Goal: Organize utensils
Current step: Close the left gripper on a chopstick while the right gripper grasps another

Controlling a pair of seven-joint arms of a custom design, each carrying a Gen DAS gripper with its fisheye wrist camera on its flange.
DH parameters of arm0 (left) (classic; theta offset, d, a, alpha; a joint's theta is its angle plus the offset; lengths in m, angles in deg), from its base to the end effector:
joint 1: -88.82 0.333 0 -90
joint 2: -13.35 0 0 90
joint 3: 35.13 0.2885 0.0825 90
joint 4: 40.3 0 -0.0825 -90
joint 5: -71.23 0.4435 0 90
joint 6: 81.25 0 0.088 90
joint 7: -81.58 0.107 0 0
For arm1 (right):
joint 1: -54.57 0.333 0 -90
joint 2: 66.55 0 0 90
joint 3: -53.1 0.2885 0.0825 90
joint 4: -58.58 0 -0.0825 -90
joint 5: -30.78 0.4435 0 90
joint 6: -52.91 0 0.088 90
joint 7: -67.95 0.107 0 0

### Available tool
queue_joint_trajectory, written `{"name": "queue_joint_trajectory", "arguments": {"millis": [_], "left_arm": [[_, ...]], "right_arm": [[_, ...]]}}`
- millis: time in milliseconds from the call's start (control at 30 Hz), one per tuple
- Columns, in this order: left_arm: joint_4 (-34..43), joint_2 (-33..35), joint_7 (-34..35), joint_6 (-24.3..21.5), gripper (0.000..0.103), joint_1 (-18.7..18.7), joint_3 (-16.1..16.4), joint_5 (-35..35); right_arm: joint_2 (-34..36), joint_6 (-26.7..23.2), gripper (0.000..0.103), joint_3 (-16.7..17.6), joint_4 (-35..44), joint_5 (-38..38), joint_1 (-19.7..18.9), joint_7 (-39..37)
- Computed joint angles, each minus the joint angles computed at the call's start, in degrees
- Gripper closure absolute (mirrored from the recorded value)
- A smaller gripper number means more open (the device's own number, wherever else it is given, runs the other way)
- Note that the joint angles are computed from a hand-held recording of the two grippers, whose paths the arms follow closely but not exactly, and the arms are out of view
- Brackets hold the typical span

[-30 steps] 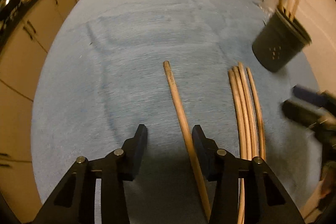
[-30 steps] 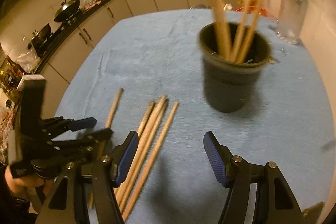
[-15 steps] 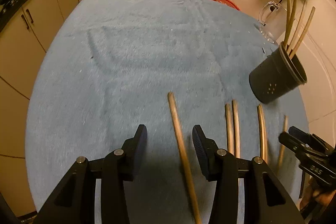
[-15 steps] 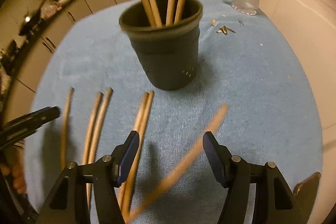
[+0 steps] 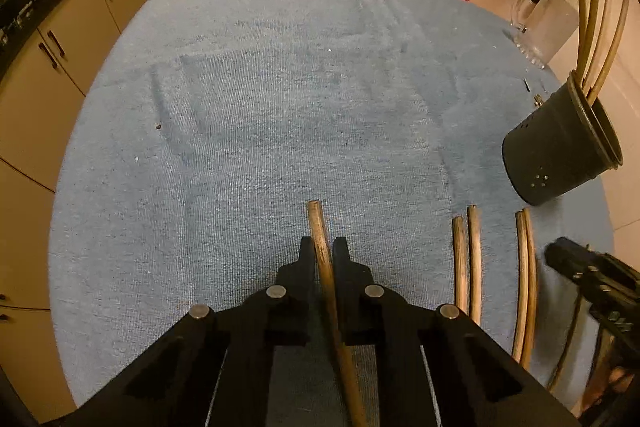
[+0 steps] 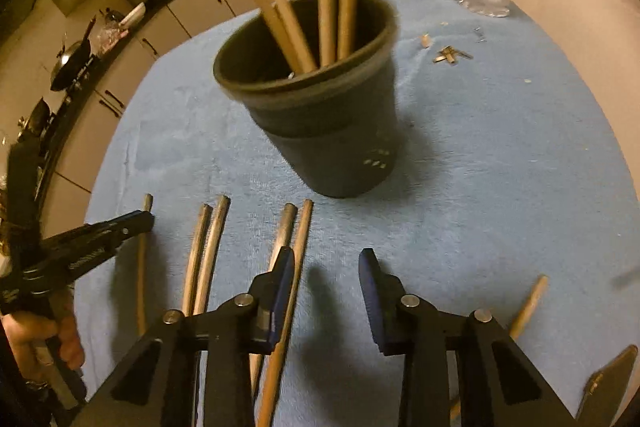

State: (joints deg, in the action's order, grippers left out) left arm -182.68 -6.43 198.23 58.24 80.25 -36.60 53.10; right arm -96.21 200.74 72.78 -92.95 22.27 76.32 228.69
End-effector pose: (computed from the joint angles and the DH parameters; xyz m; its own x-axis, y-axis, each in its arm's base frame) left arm 0.5055 -0.0900 0.3862 -0.4315 -0.8954 0.1100 -0.8609 0.3722 -0.3469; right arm 0.3627 0.3095 0.3892 -0.3309 -0.9058 -0.2645 -0.8191 0.4149 -0.3961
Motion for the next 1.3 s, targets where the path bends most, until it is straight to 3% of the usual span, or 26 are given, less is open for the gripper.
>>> {"name": "queue_joint_trajectory", "arguments": {"millis": [333, 500, 600, 700, 867, 1000, 1133, 1233, 1300], "left_arm": [[-0.56, -0.95, 2.17, -1.39, 0.094, 0.59, 1.15, -1.52], [-0.31, -0.97, 2.43, -2.29, 0.094, 0.52, 1.02, -1.83], [0.07, -0.94, 4.23, -4.07, 0.095, 0.38, 1.81, -3.24], [0.13, -1.51, 6.34, -6.97, 0.096, 0.73, 2.79, -5.19], [-1.26, -3.27, 8.12, -8.1, 0.095, 1.77, 2.77, -5.76], [0.29, -1.94, 6.36, -8.97, 0.095, 1.98, 1.81, -5.24], [0.07, -1.79, 5.07, -7.35, 0.096, 1.91, 0.49, -3.41], [-0.21, -2.11, 4.54, -7.06, 0.096, 1.47, 0.73, -3.32], [-0.38, -2.66, 4.28, -6.79, 0.097, 1.2, 1.27, -4.56]], "right_arm": [[7.19, -2.71, 0.081, 1.43, 6.02, -7.43, -1.7, 2.72], [10.83, -9.93, 0.092, 1.5, 10.52, -14.04, 0.0, 1.92], [8.41, -9.65, 0.095, -0.64, 8.15, -11.89, 2.3, 1.05], [3.08, -5.31, 0.096, -2.76, 2.42, -5.91, 4.01, 0.86], [-1.5, -2.75, 0.096, -1.93, -2.16, -1.9, 3.29, -0.51], [-0.03, -4.56, 0.094, -1.15, -0.3, -1.42, 1.93, -2.48], [6.46, -9.21, 0.094, 0.34, 6.65, -5.55, 0.05, -3.87], [9.09, -12.32, 0.096, 0.66, 9.66, -9.88, 0.54, -4.53], [8.62, -11.72, 0.097, -0.54, 9.21, -9.25, 1.66, -4.27]]}}
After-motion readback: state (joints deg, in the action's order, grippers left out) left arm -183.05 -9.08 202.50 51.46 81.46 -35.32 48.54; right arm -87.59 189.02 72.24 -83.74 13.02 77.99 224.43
